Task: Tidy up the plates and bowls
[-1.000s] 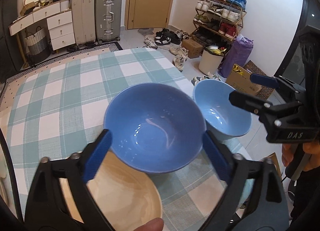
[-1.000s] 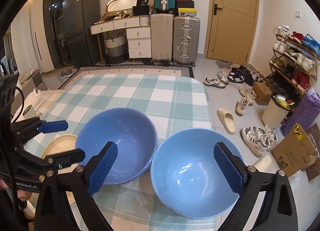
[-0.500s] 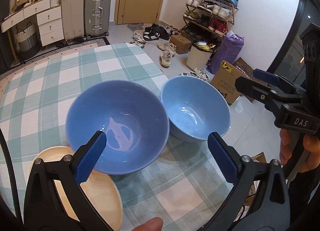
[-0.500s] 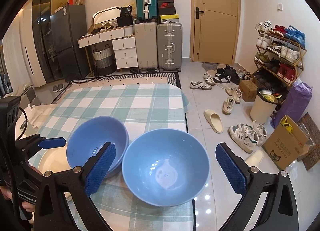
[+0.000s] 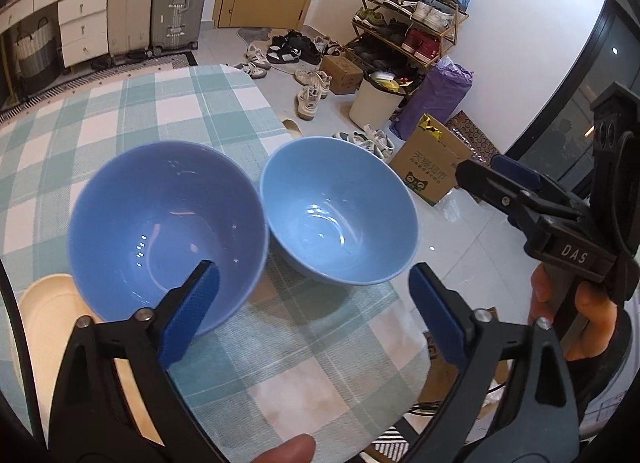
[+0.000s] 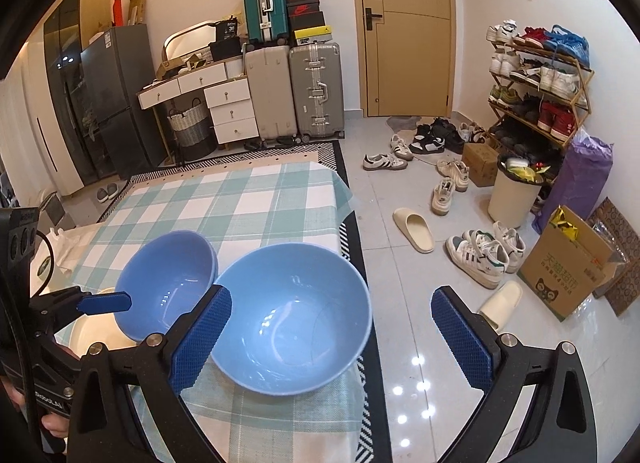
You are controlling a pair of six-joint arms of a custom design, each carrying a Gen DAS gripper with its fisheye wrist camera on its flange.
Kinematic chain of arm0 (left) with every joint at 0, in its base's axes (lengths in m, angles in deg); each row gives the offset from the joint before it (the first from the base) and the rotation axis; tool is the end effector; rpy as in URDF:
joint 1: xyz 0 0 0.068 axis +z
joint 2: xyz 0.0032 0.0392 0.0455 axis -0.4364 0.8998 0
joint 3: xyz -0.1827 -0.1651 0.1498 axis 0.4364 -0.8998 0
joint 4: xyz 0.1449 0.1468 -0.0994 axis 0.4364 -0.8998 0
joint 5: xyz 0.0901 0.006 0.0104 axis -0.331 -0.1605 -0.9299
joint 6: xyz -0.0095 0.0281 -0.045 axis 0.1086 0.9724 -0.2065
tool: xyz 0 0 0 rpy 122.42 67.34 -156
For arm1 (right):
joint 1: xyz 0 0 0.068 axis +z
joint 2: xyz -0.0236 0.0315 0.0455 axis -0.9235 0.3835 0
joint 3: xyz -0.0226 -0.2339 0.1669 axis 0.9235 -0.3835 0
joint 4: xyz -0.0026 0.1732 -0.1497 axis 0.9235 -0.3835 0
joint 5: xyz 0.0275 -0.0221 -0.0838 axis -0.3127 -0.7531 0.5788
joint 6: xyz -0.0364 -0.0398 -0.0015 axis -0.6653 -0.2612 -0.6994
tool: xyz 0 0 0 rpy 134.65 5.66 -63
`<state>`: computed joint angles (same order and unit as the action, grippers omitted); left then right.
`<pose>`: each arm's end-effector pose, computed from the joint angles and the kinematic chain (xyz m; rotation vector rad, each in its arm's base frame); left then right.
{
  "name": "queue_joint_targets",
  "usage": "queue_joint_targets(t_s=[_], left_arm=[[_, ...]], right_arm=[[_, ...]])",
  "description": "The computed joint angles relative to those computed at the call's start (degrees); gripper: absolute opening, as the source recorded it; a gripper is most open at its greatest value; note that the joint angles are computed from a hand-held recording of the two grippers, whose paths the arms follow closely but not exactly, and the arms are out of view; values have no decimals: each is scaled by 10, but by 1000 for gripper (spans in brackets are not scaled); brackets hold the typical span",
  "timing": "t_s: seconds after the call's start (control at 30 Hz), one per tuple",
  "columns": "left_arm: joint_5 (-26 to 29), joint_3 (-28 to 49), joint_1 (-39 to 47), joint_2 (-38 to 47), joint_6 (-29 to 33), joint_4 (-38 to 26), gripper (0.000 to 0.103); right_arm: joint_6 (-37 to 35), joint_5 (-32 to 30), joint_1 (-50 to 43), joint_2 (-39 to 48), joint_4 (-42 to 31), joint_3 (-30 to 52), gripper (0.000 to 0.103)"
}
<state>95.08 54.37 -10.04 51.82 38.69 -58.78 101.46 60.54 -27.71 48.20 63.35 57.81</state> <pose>0.2098 0.0361 0.2020 0.6300 2.4805 -0.6778 0.1962 0.1402 0.1879 0.2029 2.3222 0.0312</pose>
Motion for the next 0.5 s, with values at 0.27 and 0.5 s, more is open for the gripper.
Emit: queue_joint_targets(t_s=[0.27,0.5], left_arm=[[11,-9,-40,23,-39,-1,60],[-11,-35,-81,23,-100,53,58]], right_arm=[[-7,-26,-28,-24,42,-53,102],[-24,-66,-59,-2,90,-76,102]])
